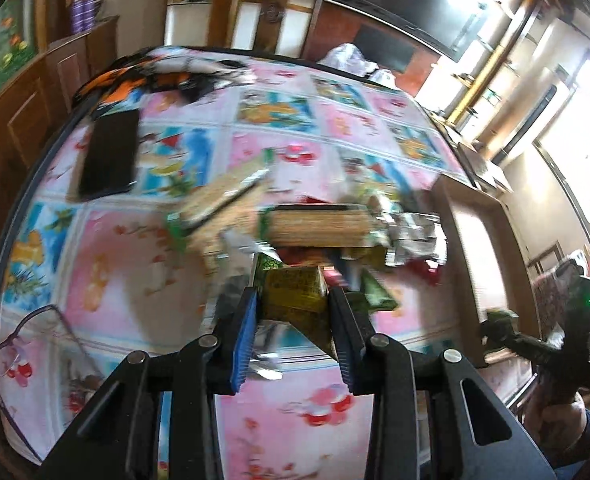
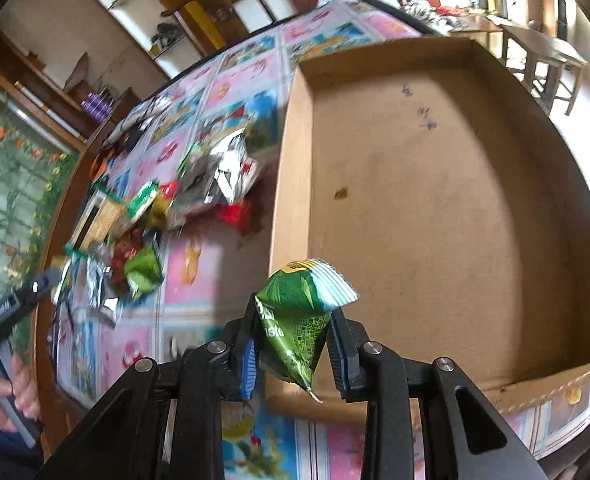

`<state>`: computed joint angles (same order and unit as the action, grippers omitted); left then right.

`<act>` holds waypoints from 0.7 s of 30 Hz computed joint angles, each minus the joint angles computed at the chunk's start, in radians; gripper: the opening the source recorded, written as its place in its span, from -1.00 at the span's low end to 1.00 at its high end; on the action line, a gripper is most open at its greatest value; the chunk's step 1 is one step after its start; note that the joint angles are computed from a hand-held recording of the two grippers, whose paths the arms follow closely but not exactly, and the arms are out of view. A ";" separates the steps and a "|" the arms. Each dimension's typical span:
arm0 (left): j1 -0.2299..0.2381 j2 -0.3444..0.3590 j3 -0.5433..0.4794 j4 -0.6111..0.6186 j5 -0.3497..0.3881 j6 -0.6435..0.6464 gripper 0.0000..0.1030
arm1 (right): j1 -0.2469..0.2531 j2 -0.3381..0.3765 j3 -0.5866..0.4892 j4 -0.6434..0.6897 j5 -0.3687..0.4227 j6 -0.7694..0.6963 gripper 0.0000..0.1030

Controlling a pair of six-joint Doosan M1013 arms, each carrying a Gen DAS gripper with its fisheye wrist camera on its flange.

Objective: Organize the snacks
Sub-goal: 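Carry both packets over the cardboard box and open both grippers to drop them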

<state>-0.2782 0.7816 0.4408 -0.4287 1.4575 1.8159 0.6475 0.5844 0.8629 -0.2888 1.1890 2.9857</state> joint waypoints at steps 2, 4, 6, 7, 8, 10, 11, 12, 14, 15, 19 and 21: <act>-0.011 -0.005 0.004 -0.008 -0.002 0.015 -0.33 | 0.000 -0.010 0.026 0.042 -0.039 -0.013 -0.40; -0.022 -0.007 0.003 -0.018 0.004 0.030 -0.33 | 0.003 -0.018 0.042 0.058 -0.066 -0.025 -0.41; -0.033 -0.014 0.010 -0.022 0.004 0.047 -0.33 | 0.006 -0.029 0.061 0.068 -0.094 -0.024 -0.41; -0.039 -0.014 0.009 -0.025 0.008 0.054 -0.33 | 0.008 -0.035 0.068 0.068 -0.101 -0.026 -0.41; -0.045 -0.017 0.012 -0.027 0.006 0.064 -0.33 | 0.010 -0.040 0.075 0.062 -0.111 -0.022 -0.41; -0.054 -0.021 0.015 -0.034 0.009 0.077 -0.33 | 0.013 -0.051 0.090 0.047 -0.125 -0.005 -0.41; -0.059 -0.021 0.013 -0.039 0.012 0.082 -0.33 | 0.014 -0.058 0.100 0.038 -0.135 0.008 -0.41; -0.066 -0.020 0.008 -0.045 0.018 0.093 -0.33 | 0.016 -0.069 0.113 0.023 -0.143 0.023 -0.41; -0.076 -0.011 -0.010 -0.053 0.035 0.103 -0.33 | 0.018 -0.081 0.128 -0.004 -0.148 0.049 -0.41; -0.086 -0.003 -0.028 -0.056 0.049 0.110 -0.33 | 0.017 -0.089 0.138 -0.017 -0.150 0.066 -0.41; -0.121 0.027 -0.096 -0.065 0.091 0.144 -0.33 | -0.001 -0.124 0.179 -0.046 -0.157 0.111 -0.41; -0.141 0.057 -0.155 -0.078 0.125 0.147 -0.33 | -0.013 -0.134 0.185 -0.059 -0.146 0.111 -0.41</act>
